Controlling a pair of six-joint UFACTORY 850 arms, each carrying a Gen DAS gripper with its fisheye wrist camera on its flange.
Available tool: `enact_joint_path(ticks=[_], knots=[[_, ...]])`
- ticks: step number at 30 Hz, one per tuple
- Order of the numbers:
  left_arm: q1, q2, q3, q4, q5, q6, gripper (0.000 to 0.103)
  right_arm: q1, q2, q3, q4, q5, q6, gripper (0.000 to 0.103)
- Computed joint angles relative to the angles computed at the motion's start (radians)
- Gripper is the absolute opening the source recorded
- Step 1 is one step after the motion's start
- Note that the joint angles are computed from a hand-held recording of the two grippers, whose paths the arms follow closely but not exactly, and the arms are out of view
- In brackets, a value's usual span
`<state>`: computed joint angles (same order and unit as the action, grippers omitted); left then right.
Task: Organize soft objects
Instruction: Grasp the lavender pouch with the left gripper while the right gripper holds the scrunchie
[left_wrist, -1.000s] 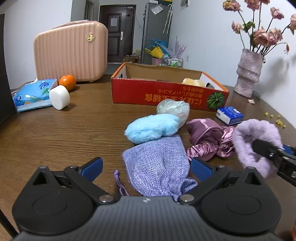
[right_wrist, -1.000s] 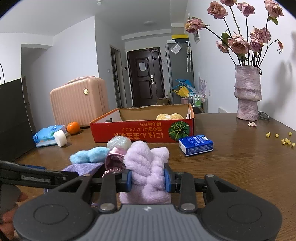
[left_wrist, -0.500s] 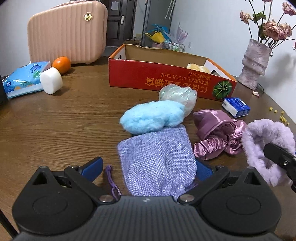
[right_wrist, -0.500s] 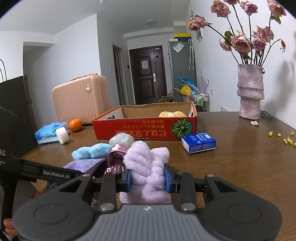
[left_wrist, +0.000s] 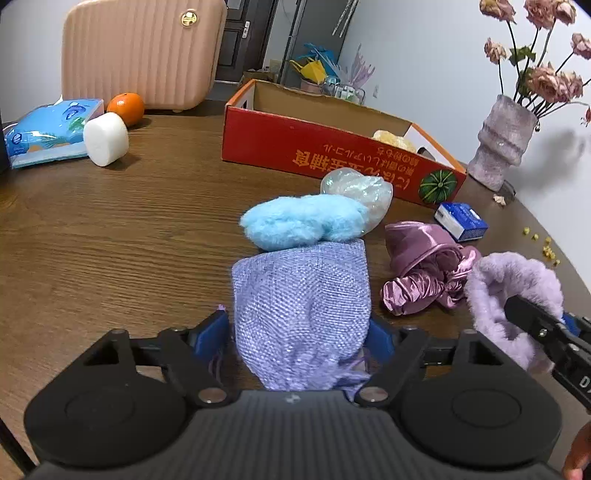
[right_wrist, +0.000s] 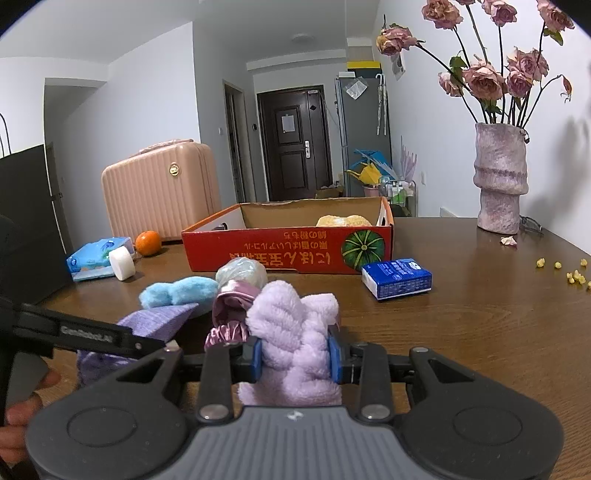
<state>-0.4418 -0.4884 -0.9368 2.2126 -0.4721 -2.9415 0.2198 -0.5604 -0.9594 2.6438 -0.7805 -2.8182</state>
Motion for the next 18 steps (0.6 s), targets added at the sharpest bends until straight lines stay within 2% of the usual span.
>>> enact_joint_path(ticks=[6, 11, 18], knots=[[-0.012, 0.024, 0.034, 0.016, -0.042, -0.020, 0.067, 0.003, -0.001, -0.001, 0.010, 0.009, -0.008, 0.033], [-0.024, 0.040, 0.059, 0.031, -0.075, -0.027, 0.046, 0.006, -0.002, -0.003, 0.017, 0.016, -0.014, 0.033], [-0.049, 0.062, 0.095, 0.015, -0.132, -0.005, 0.040, 0.010, -0.003, -0.005, 0.026, 0.024, -0.022, 0.033]])
